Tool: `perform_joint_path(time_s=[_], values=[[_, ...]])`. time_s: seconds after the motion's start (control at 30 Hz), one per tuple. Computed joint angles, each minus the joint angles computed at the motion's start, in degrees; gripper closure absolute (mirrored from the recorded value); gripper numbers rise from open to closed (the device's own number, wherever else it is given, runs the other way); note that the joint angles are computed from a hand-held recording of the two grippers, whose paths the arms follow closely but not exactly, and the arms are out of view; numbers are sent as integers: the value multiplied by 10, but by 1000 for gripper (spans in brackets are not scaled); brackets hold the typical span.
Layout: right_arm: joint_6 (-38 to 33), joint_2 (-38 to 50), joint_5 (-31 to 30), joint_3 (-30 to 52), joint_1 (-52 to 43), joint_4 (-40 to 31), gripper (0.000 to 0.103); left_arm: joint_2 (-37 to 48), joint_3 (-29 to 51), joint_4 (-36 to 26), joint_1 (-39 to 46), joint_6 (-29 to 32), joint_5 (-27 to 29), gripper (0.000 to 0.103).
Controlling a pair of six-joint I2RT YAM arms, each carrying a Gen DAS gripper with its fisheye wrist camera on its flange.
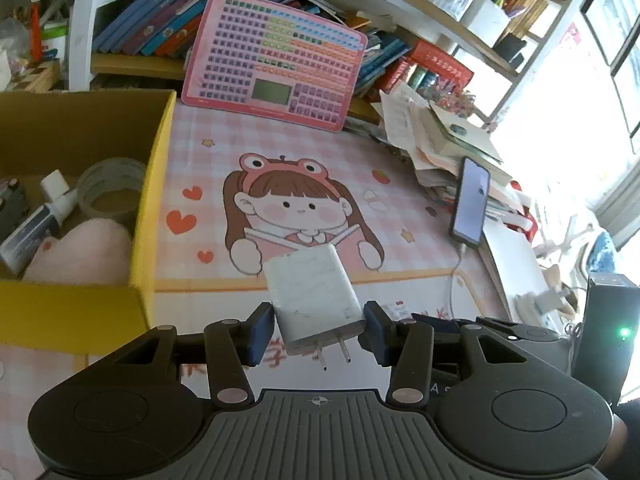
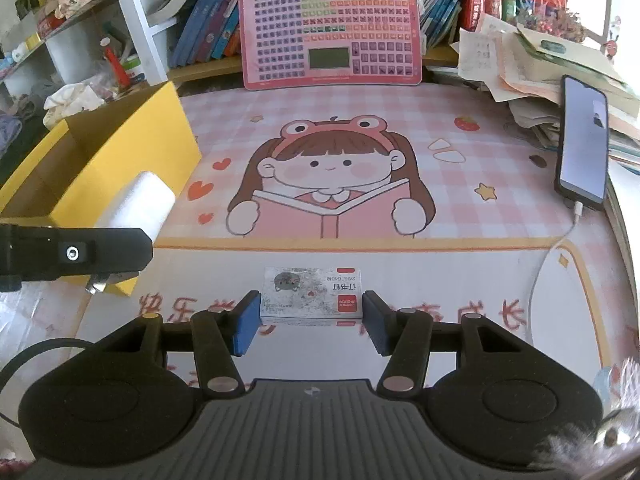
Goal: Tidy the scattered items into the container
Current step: 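Lift and carry the card box and charger over the yellow box with both tools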
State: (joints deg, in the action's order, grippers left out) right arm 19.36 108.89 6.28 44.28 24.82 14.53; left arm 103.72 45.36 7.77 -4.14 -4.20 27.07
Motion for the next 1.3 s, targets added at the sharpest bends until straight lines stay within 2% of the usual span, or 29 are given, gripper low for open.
perform_joint_path(time_s=[0.23, 0.4, 0.73, 1.0, 1.3], values=[[88, -28, 82, -25, 92, -28, 51, -49, -66, -28, 66, 58, 72, 56], [156, -28, 131, -21, 172, -63, 51, -70, -95, -76, 140, 123, 121, 56], [252, -3, 186, 33, 301, -140, 51, -64, -88, -196, 302, 277, 174, 56], [236, 28, 187, 95, 356, -178, 51, -13, -51, -275, 438, 370, 182, 56], [172, 67, 169, 161, 391, -193, 51, 18, -31, -308, 542, 407, 188, 56]])
